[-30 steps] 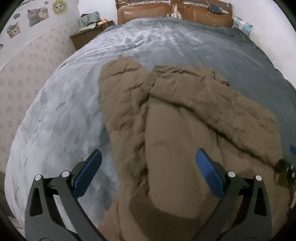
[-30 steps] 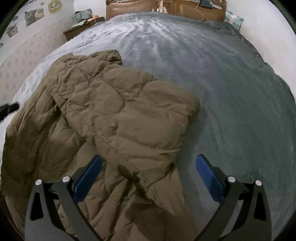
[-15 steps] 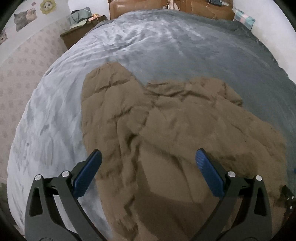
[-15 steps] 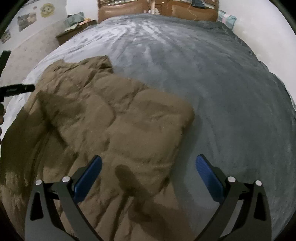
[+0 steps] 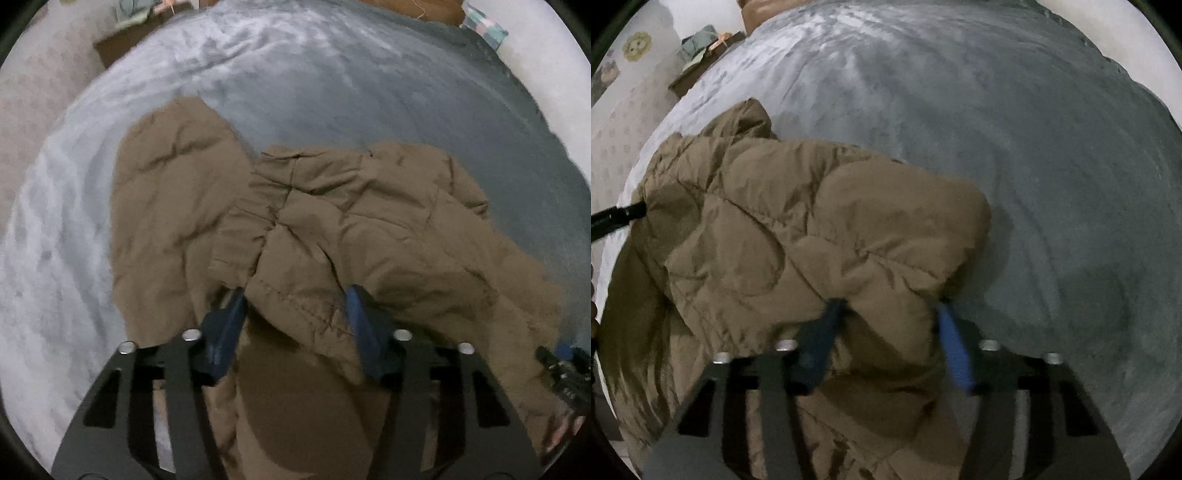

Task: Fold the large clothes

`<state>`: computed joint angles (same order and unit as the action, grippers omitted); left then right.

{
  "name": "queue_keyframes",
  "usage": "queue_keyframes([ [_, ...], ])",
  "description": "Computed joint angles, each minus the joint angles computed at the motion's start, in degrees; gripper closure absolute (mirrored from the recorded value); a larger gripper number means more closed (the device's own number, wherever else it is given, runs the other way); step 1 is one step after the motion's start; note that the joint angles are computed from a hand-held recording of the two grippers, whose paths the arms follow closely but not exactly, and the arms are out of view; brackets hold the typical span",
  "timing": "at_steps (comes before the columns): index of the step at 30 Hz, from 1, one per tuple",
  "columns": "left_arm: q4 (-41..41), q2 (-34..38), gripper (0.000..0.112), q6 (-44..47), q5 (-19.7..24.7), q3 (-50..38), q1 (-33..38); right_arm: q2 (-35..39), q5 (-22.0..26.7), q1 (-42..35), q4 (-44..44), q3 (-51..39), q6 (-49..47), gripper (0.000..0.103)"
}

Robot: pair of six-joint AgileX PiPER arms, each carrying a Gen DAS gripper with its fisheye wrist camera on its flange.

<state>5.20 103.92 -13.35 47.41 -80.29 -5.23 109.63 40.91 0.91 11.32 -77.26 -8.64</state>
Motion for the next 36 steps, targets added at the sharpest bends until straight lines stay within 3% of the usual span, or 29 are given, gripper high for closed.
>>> queue_keyframes([
  [1,1.6,-0.7,0.086,-1.4,-0.5,0.6,-1.2,-0.4,-0.7,-0.1,-0.2,0.6,-0.3,0.077],
  [2,1.2,-0.9,0.094,-1.5,-0.3,0.6,-1.4,-0.6,-1.1,-0.4,0.2,1.0,-0.9,0.082],
  [6,-2.3,-5.4,0.101,-0.6,-0.6,3.5,-1.1,-4.5,-3.8,-1.8,1.3,4.6,-3.7,0.092],
  [11,-4.8,-21.1,0.101,-0.5,-1.7,17.2,-1.1,-10.1,-6.0,-1.7,0.0,8.3,-4.6,0.095],
  [15,1.7,-31.5,0.099,-9.8,-2.0,29.5,-5.8,-13.4,-4.7,-2.2,0.7,10.4,-6.1,0.098],
  [19,10.4,-34.3,0.095,-20.6,-2.1,36.1,-12.5,-12.8,-4.0,1.8,-12.4,10.7,3.2,0.098],
  [20,12.3,-33.5,0.090,-22.8,-1.6,35.9,-13.8,-12.0,-2.7,1.7,-12.7,10.3,3.4,0.098],
  [21,14.1,-33.4,0.074,-24.1,-0.8,35.7,-14.8,-12.5,-2.5,0.6,-10.7,10.7,1.4,0.098],
  [22,17.7,-32.3,0.061,-27.7,1.0,34.2,-16.8,-13.3,-2.6,-0.8,-6.7,11.3,-1.9,0.095],
  [23,20.6,-32.9,0.033,-30.8,2.5,33.9,-18.7,-14.1,-2.5,-1.7,-4.2,11.9,-3.8,0.095],
  [25,24.5,-37.2,0.019,-34.2,3.1,35.5,-21.0,-16.2,-2.1,-3.6,0.0,13.1,-7.5,0.094],
  [27,26.1,-40.2,0.019,-35.4,5.3,35.9,-23.2,-18.1,-2.1,-4.8,1.0,14.3,-9.2,0.089],
  [29,25.9,-41.4,0.019,-34.6,6.5,35.5,-23.1,-18.8,-2.3,-5.8,1.9,15.0,-10.3,0.067],
  [33,20.3,-39.4,0.019,-26.8,4.7,31.7,-17.1,-19.2,-2.3,-7.1,4.3,15.4,-11.5,0.056],
  [35,16.9,-39.2,0.020,-22.5,3.7,31.0,-14.6,-17.4,-2.4,-7.5,6.3,14.5,-12.1,0.036],
  [36,15.2,-38.4,0.023,-20.4,2.8,30.6,-13.6,-16.3,-2.2,-7.5,6.7,13.6,-11.9,0.034],
])
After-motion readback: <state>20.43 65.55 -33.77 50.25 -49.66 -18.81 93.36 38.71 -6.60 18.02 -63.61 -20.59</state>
